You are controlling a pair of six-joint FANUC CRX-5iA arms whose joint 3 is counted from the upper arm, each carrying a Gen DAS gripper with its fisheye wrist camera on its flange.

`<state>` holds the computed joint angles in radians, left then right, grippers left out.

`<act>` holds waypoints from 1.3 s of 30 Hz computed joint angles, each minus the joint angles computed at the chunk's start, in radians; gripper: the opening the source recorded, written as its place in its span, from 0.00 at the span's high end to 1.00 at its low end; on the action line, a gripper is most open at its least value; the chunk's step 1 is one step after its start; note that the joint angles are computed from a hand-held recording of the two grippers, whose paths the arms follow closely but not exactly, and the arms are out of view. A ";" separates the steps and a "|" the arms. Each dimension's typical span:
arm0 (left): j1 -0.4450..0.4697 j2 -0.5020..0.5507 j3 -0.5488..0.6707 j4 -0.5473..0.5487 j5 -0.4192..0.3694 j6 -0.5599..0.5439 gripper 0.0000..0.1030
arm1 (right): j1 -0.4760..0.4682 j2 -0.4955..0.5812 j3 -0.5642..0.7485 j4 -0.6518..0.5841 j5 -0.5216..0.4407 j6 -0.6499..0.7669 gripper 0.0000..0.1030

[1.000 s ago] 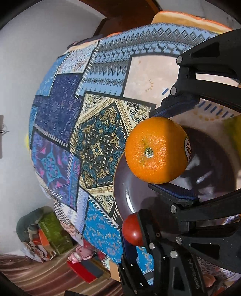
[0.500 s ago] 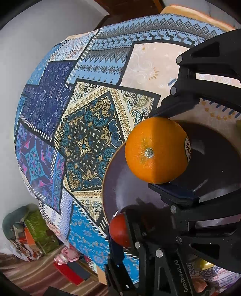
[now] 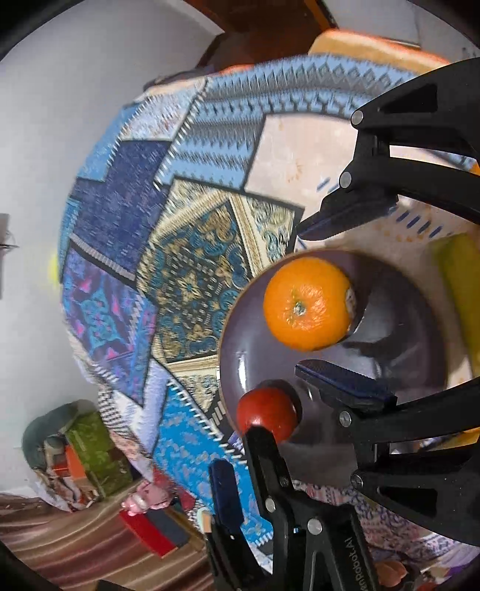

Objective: Organize fruits
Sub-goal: 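Lower the tomato and orange onto the purple plate and open both grippers, then grasp the yellow gourd with the left gripper while the right gripper grasps another large orange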

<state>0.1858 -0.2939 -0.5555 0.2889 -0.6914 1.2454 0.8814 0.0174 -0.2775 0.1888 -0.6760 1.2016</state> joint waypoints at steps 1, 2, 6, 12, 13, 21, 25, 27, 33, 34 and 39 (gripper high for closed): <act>-0.001 -0.023 -0.003 -0.016 -0.007 0.017 0.44 | 0.000 -0.021 -0.015 0.011 0.005 -0.012 0.37; -0.003 -0.043 -0.006 -0.028 -0.014 0.030 0.42 | 0.003 -0.043 -0.033 0.026 0.012 -0.030 0.37; -0.003 -0.132 -0.029 -0.050 -0.052 0.051 0.36 | 0.014 -0.129 -0.107 0.105 0.032 -0.120 0.37; -0.014 -0.244 -0.072 -0.087 -0.115 0.113 0.27 | 0.030 -0.265 -0.231 0.207 0.049 -0.244 0.37; -0.017 -0.257 -0.081 -0.089 -0.127 0.124 0.26 | 0.031 -0.285 -0.252 0.222 0.049 -0.261 0.37; -0.083 -0.262 -0.125 -0.140 -0.189 0.265 0.25 | 0.037 -0.402 -0.393 0.290 0.025 -0.349 0.35; -0.171 -0.213 -0.099 -0.251 -0.198 0.420 0.25 | 0.032 -0.428 -0.437 0.277 0.016 -0.360 0.33; -0.195 -0.192 -0.093 -0.274 -0.201 0.468 0.25 | 0.026 -0.433 -0.452 0.263 0.014 -0.359 0.33; -0.241 -0.152 -0.089 -0.318 -0.183 0.602 0.19 | -0.001 -0.422 -0.468 0.189 0.027 -0.311 0.28; -0.243 -0.145 -0.091 -0.316 -0.178 0.611 0.19 | -0.006 -0.415 -0.467 0.179 0.029 -0.302 0.28; -0.224 -0.143 -0.106 -0.313 -0.152 0.635 0.16 | -0.031 -0.367 -0.442 0.127 0.047 -0.252 0.28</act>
